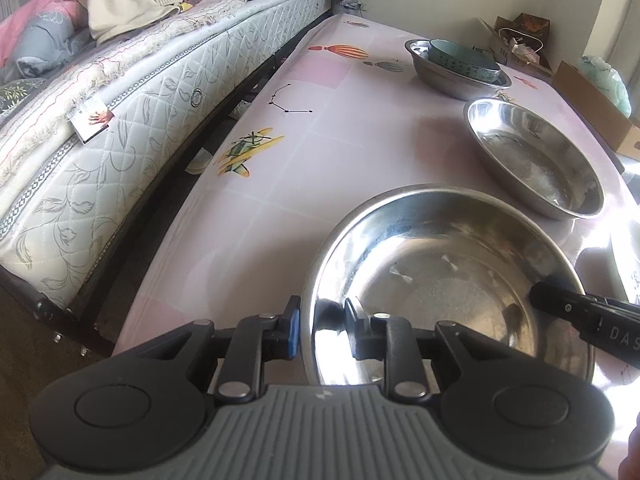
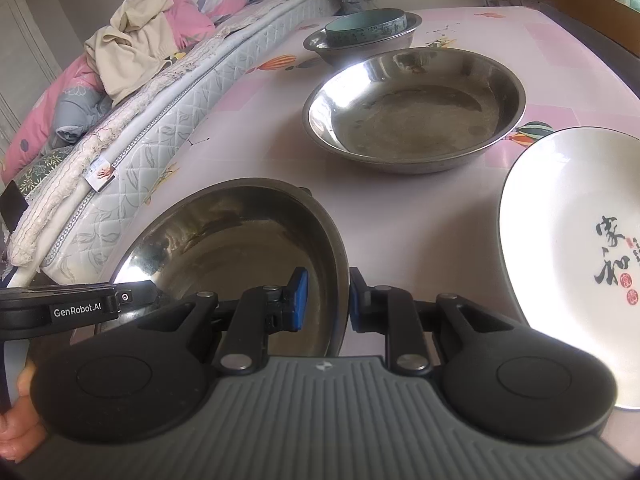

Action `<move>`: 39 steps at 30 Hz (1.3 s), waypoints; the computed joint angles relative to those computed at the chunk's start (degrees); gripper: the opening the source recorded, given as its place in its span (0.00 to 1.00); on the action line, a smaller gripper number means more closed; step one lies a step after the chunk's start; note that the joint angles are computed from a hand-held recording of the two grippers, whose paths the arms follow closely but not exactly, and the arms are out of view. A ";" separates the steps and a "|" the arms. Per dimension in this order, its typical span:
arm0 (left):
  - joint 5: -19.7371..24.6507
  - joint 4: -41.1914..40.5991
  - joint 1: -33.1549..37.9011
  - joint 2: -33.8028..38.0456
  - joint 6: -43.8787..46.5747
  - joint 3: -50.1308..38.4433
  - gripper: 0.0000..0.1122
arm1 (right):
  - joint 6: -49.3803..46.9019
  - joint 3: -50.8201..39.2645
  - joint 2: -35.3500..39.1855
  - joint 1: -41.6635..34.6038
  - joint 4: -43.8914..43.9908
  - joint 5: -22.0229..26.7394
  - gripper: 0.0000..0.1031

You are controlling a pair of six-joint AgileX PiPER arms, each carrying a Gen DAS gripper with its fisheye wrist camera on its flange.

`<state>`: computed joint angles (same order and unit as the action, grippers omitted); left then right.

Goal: Organize plates and bowls

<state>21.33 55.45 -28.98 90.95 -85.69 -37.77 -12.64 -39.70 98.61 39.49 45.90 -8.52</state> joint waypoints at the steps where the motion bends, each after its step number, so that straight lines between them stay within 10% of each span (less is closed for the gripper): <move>1: 0.16 0.20 -0.10 -0.06 -0.39 0.01 0.21 | -3.15 -0.21 0.05 0.26 3.10 -0.06 0.20; 14: 0.82 3.39 -1.22 -2.32 -4.42 1.63 0.21 | -21.29 0.01 -1.58 2.58 20.74 -2.21 0.20; 39: 4.57 -0.75 -3.66 -4.43 -0.65 -0.03 0.21 | -21.55 1.42 -4.49 3.09 21.56 -3.61 0.20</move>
